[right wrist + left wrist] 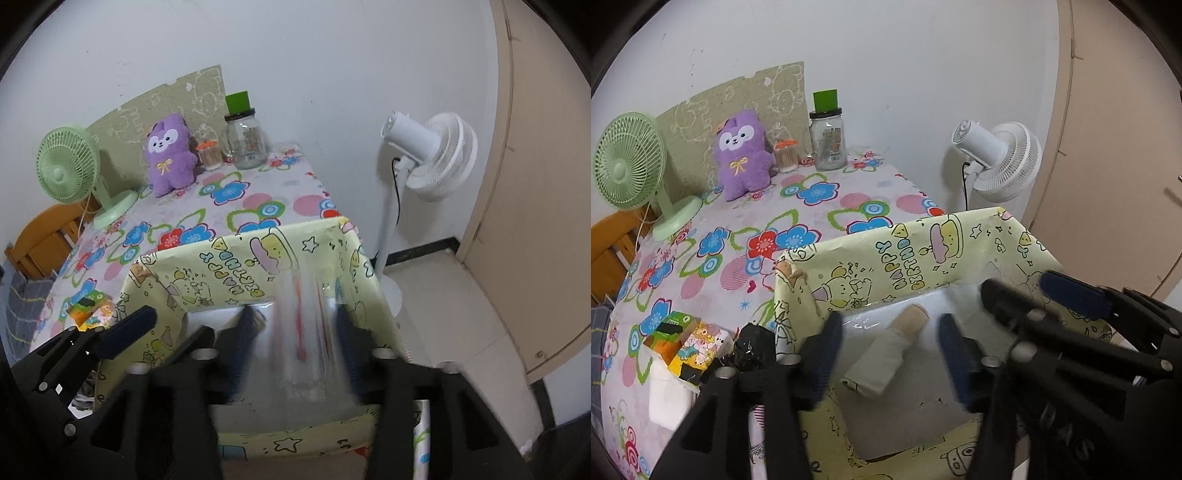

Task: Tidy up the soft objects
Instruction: 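Open both tools to drop the towel and zip bag into the box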

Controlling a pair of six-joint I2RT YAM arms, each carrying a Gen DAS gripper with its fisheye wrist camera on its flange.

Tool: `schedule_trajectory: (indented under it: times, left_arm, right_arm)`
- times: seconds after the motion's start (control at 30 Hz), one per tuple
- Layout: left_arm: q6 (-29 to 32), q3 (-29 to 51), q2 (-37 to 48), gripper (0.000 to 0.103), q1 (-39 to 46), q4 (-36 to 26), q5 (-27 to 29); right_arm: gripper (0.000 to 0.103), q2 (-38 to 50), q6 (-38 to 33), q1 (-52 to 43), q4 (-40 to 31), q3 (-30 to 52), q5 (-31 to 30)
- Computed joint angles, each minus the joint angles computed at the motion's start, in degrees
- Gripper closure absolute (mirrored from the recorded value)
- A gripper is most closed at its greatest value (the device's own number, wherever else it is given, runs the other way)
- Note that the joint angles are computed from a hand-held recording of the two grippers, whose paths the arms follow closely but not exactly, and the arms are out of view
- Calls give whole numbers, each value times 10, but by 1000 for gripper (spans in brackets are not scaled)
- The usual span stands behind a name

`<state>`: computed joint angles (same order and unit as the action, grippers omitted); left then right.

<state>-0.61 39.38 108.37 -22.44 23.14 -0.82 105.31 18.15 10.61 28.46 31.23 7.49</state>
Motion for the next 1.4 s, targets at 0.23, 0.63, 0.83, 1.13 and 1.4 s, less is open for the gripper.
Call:
schedule_trajectory:
  times: [0.23, 0.63, 0.83, 1.13, 1.4]
  left_arm:
    - [8, -12, -20, 23, 12, -1, 12]
    - [38, -63, -100, 10, 37, 1, 27]
    - [56, -94, -154, 8, 58, -1, 45]
    - [82, -130, -226, 3, 94, -16, 72]
    - [100, -154, -275, 1, 133, -27, 100]
  right_arm:
    - [22, -21, 0, 17, 11, -14, 24]
    - [14, -94, 29, 83, -19, -35, 89]
    - [9, -135, 52, 124, -40, -44, 132]
    - [3, -179, 78, 185, -72, -48, 192]
    - [2, -195, 107, 238, -101, -37, 236]
